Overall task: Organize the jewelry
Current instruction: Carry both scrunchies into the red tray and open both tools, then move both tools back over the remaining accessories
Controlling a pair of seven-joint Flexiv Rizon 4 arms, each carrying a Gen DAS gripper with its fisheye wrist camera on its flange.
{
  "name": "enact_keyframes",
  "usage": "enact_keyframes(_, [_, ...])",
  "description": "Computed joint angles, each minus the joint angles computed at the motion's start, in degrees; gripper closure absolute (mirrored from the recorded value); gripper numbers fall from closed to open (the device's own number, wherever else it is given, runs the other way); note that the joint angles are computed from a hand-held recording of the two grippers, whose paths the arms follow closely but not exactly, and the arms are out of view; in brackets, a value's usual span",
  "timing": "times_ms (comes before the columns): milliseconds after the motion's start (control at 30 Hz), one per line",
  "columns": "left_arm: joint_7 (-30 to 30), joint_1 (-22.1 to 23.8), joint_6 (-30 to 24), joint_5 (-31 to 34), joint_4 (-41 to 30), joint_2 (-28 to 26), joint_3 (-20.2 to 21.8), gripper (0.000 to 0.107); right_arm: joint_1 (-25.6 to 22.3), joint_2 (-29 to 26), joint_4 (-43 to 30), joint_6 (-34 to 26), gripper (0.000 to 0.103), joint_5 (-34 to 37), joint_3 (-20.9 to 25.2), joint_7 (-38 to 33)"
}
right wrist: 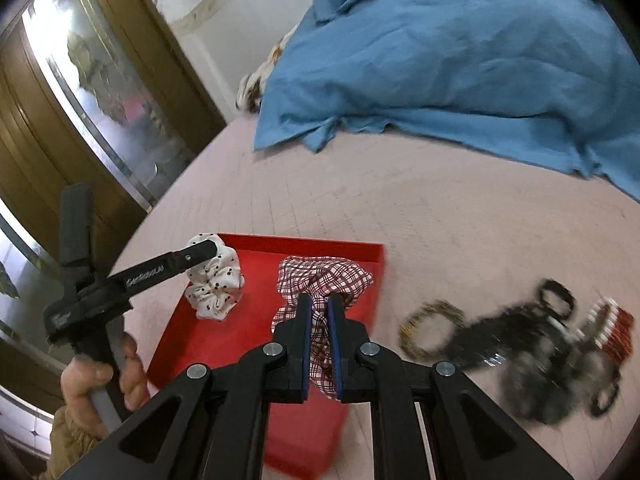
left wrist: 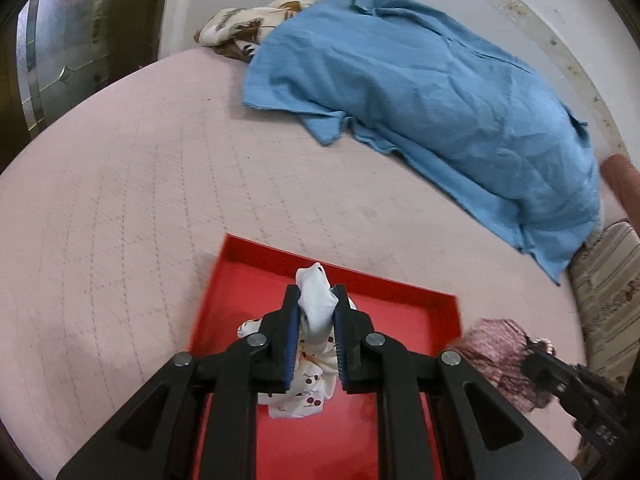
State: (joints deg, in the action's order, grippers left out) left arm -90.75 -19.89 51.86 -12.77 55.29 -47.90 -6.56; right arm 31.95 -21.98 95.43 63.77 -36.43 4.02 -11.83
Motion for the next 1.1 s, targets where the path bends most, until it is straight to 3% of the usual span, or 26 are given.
enact_keyframes(100, [0.6, 0.0, -0.5, 0.4, -1.5, -1.2, 0.2, 0.091, -0.7, -5.0, -5.8, -2.5, 0.094, 4.0, 1.1, -4.5])
enact_keyframes(200, [1.2, -0.2, -1.7, 0.8, -3.0, -2.1, 0.4, 0.082, -1.0, -8.4, -9.5, -3.9, 0.094, 7.7, 1.3, -7.2])
enact_keyframes(267, [1.4, 0.0, -1.5, 0.3, -3.3, -2.5, -0.1, 0.057, -1.2, -9.9, -11.1, -4.0, 0.093, 9.7, 1.4, -8.7])
enact_keyframes(333, [1.5, 0.2, 0.1, -0.4, -2.4, -2.1, -0.7, 0.042, -0.9, -10.3, -11.5, -3.5, 0.093, 10.6, 0.8, -9.1])
enact_keyframes(433, [2.4, 0.6, 2.8, -1.4, -0.1, -1.0, -1.7, 0.033, -0.6, -9.7, -10.8, -2.6, 0.076, 11.6, 0.2, -8.9])
enact_keyframes(467, [2.7, 0.7, 3.3, -1.8, 0.6, -0.7, -2.0, 0.031, -0.5, -9.6, -10.7, -2.2, 0.064, 11.6, -0.1, -8.6])
enact_keyframes(500, [3.1, 0.8, 3.9, -2.0, 1.2, -0.3, -2.2, 0.03, -0.2, -9.0, -9.8, -1.2, 0.052, 11.4, -0.7, -7.6])
enact_keyframes(600, [3.8, 0.6, 5.3, -2.2, 3.1, 0.8, -2.2, 0.029, 0.4, -7.1, -7.0, 1.9, 0.041, 10.1, -2.1, -4.4])
enact_keyframes(867, [6.8, 0.1, 11.0, -1.2, 9.1, 4.6, -2.3, 0.026, 0.7, 0.6, 3.2, 10.4, 0.026, 6.4, -3.8, 4.9])
enact_keyframes(1100, [10.1, 0.0, 17.7, -2.6, 17.8, 9.3, -4.7, 0.024, -1.3, 10.6, 16.2, 11.7, 0.021, 0.2, -1.3, 15.0])
